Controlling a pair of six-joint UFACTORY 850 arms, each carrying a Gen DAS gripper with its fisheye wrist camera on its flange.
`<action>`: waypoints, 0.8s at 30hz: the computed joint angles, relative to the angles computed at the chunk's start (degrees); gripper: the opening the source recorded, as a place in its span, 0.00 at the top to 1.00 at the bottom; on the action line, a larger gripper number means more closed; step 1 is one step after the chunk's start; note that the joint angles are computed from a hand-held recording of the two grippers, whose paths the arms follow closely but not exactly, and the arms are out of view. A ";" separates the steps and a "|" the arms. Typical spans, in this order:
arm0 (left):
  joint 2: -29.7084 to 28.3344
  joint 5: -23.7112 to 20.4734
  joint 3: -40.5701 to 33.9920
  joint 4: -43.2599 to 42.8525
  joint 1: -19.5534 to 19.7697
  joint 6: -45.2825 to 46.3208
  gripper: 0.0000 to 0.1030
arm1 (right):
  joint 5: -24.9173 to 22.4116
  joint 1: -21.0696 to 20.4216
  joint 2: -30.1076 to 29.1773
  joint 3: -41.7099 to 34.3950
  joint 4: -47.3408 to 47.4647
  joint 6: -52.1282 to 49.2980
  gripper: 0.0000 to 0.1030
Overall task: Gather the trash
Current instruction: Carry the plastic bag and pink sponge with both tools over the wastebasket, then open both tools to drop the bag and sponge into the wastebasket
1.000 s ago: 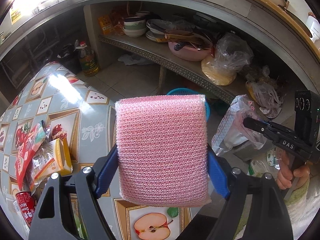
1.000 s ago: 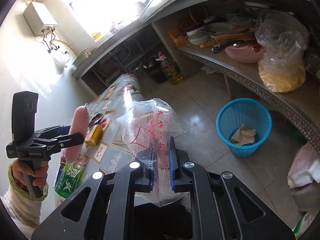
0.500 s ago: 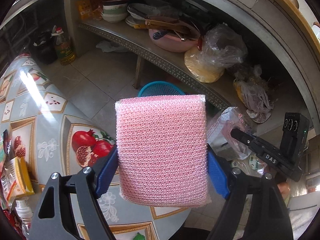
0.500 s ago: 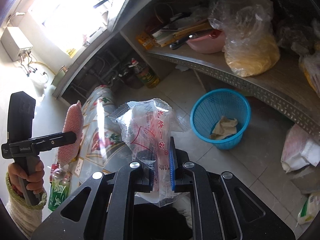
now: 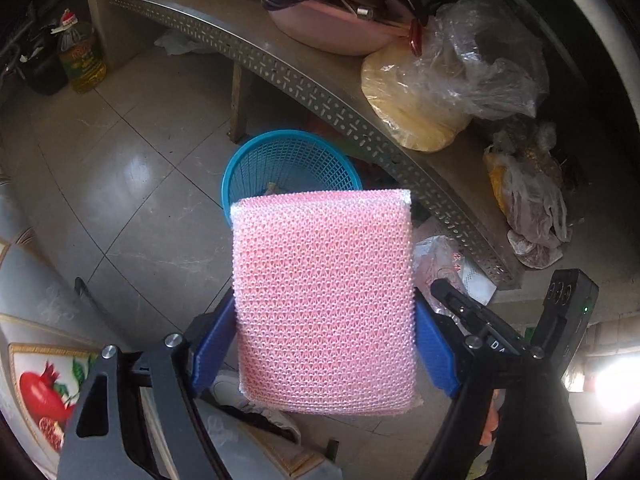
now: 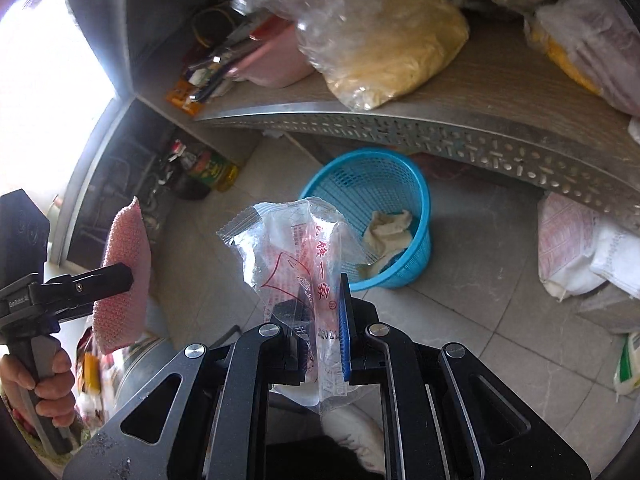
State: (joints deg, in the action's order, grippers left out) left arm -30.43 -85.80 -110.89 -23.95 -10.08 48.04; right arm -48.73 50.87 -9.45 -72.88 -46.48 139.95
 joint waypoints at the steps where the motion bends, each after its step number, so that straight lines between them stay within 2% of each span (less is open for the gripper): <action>1: -0.74 0.61 -0.26 0.07 -0.93 -0.20 0.22 | 1.61 -1.17 -0.38 0.42 -0.13 0.15 0.89; 5: -4.14 4.20 -2.16 0.01 -4.01 -1.90 0.22 | 6.49 -5.91 -2.97 1.38 -1.02 0.09 0.79; 7: -6.94 4.54 -4.43 -1.20 -5.06 -4.04 0.18 | 7.85 -8.13 -4.87 1.39 -1.59 -1.07 0.64; 8: -8.02 5.31 -5.13 -0.97 -5.69 -5.41 0.17 | 7.77 -9.27 -6.50 0.65 -0.25 -4.00 0.53; 12: -8.89 8.82 -4.55 -1.48 -6.51 -7.36 0.12 | 5.13 -10.15 -10.17 -0.77 2.57 -7.98 0.50; 17: -8.40 8.64 -3.94 -2.30 -5.84 -5.92 0.11 | 3.32 -8.16 -9.55 0.70 2.58 -5.13 0.48; 24: -5.16 9.26 -2.37 -4.10 -3.98 -2.45 0.11 | -2.59 -4.74 -8.73 -0.02 2.19 -5.20 0.48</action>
